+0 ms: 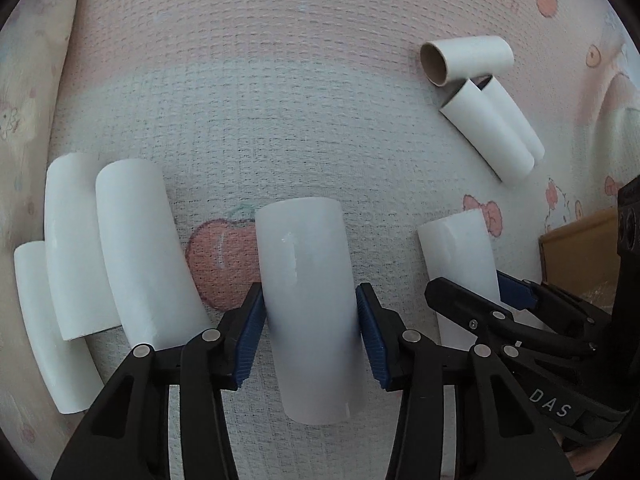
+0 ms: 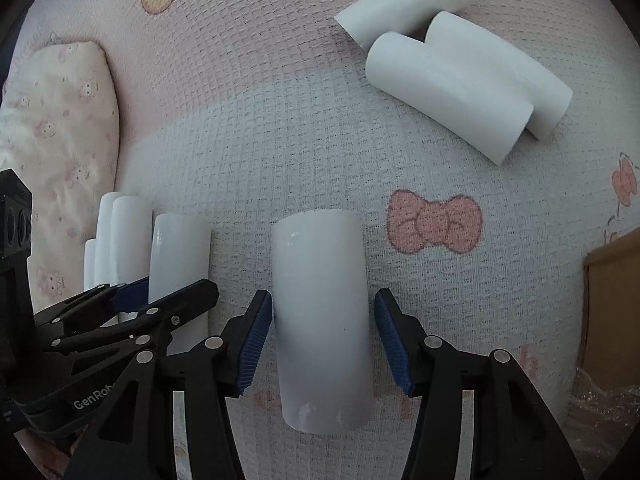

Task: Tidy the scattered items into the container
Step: 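Close the left tool on one white tube while the right tool grasps another, then lift the held tubes with both tools and carry them toward the cardboard box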

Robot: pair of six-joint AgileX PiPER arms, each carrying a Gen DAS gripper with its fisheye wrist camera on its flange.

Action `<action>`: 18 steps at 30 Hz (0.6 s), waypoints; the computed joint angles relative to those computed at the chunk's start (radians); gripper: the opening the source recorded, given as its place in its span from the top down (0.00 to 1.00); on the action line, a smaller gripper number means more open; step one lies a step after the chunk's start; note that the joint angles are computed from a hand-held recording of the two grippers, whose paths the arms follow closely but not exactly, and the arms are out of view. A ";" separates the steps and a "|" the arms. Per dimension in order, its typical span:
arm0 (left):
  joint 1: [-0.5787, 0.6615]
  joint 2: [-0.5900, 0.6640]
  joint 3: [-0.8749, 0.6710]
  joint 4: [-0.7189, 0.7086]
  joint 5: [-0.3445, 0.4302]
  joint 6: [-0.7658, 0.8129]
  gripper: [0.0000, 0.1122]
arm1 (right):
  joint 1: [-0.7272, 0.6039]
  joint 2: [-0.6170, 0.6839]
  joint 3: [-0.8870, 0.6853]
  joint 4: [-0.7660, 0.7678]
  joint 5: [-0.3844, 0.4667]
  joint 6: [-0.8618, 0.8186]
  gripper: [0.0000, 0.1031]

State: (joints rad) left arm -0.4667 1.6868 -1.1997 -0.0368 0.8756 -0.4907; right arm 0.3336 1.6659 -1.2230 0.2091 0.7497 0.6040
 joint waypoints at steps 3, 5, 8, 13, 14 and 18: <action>-0.028 -0.009 0.013 0.016 -0.006 -0.014 0.57 | -0.003 -0.017 0.014 0.022 0.007 -0.015 0.51; -0.046 -0.020 0.023 0.020 -0.009 -0.011 0.57 | 0.004 -0.032 0.018 0.009 0.014 -0.009 0.53; -0.079 -0.057 0.046 0.053 -0.024 -0.041 0.57 | 0.016 -0.075 0.034 -0.014 0.014 -0.006 0.55; -0.161 -0.152 0.069 0.189 -0.026 -0.190 0.57 | 0.045 -0.150 0.030 -0.090 0.031 0.085 0.55; -0.182 -0.178 0.073 0.237 -0.021 -0.243 0.57 | 0.047 -0.169 0.032 -0.097 0.033 0.102 0.55; -0.263 -0.245 0.058 0.345 -0.017 -0.397 0.57 | 0.071 -0.219 -0.004 -0.144 0.057 0.178 0.55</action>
State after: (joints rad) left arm -0.7296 1.4414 -1.1415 0.3077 0.8589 -0.8878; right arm 0.4048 1.4465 -1.2266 0.0647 0.8068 0.7815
